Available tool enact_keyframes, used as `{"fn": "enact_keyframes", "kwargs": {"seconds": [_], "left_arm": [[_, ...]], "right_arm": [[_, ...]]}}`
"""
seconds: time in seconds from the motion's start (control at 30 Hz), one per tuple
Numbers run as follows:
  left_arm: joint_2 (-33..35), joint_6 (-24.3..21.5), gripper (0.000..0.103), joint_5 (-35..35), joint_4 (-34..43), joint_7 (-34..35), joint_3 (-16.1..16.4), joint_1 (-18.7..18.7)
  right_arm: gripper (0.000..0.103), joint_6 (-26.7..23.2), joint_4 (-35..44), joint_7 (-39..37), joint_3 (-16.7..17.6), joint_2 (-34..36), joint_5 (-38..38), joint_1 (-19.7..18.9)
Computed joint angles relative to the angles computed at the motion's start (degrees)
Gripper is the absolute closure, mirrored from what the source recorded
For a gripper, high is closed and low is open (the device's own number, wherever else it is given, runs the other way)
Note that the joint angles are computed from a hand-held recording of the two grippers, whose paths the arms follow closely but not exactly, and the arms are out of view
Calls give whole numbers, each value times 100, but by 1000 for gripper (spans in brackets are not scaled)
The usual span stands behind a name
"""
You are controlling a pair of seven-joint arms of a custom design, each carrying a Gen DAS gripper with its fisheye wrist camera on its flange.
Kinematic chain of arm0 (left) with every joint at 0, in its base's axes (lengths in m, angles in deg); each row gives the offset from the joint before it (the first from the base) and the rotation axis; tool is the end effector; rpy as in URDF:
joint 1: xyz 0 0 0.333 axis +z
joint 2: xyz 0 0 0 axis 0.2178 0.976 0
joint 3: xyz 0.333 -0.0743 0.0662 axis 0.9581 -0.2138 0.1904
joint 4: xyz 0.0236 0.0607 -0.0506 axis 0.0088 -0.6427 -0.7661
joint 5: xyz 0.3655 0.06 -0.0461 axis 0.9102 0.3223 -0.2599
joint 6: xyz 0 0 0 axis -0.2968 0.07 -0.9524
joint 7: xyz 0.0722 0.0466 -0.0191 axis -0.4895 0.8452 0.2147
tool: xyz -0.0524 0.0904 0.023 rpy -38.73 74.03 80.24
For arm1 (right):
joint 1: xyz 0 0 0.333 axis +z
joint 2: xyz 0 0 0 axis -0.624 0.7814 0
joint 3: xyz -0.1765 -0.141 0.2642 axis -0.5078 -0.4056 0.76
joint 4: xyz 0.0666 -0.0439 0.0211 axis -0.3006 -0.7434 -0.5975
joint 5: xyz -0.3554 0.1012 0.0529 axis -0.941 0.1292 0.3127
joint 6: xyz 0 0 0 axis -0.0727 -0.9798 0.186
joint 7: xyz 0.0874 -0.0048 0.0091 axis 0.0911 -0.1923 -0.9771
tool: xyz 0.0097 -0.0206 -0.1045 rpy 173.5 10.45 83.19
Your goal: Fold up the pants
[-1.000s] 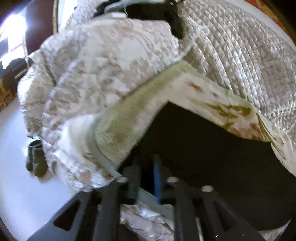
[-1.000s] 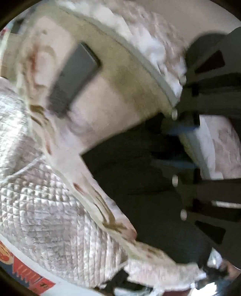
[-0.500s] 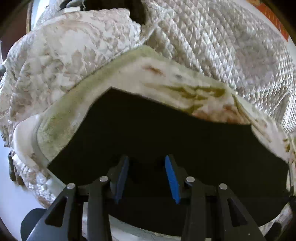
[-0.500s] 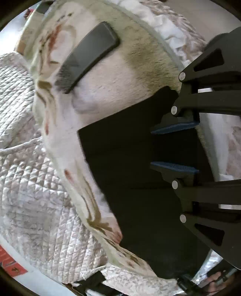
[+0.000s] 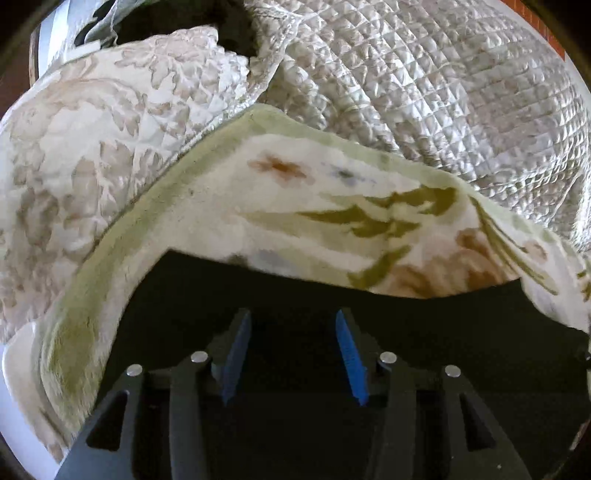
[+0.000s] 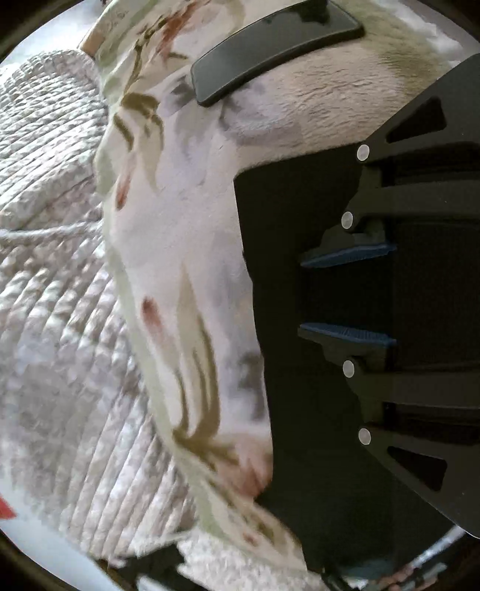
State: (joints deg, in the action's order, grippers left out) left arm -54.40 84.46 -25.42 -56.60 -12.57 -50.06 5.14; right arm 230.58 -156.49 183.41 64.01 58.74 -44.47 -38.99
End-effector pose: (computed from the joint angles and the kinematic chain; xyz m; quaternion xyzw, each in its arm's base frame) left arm 0.6989 -0.0966 0.4588 -0.7233 0.5964 -0.2493 0.2428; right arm 0.6638 -0.0395 0.4611 -0.5817 0.7417 -0.2143 0.2562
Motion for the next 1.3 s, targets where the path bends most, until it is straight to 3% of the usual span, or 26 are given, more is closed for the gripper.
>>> {"fn": "enact_keyframes", "kwargs": {"seconds": [0.07,0.2,0.57,0.7,0.8,0.87,0.97,1.03,1.3], "left_arm": [[61,-67,46,50,101,158,-23,3],[-46,-175,46,-23,51,193,-73,18],[-803,124,46,-206,-991,269,-323,60],[-1092,352,46,-56,-1463,170,-347,-38],[-1187,483,46,-280,-1715,416,-553,63],[-1167,471,46,-199,-1765,418,-502,-6],[-1183,538,46,-174,-1804,511,-511,7],[-1219,515,46,-419,-1804,676,-586,112],[-1271,283,46,113,-1756,3,-175,164]], "right_arm": [[72,51,59,72,-74,52,-86,37],[72,32,-23,178,-147,-64,-284,134],[71,213,-867,-1038,581,-739,800,-24],[55,554,-1284,-1576,694,-1006,1189,155],[55,787,-1582,-2015,789,-1170,1405,303],[55,790,-1663,-1988,649,-1176,1112,492],[55,513,-1642,-1253,232,-1065,124,804],[55,537,-1661,-1393,357,-1105,369,676],[55,501,-1685,-894,174,-1169,-18,651]]}}
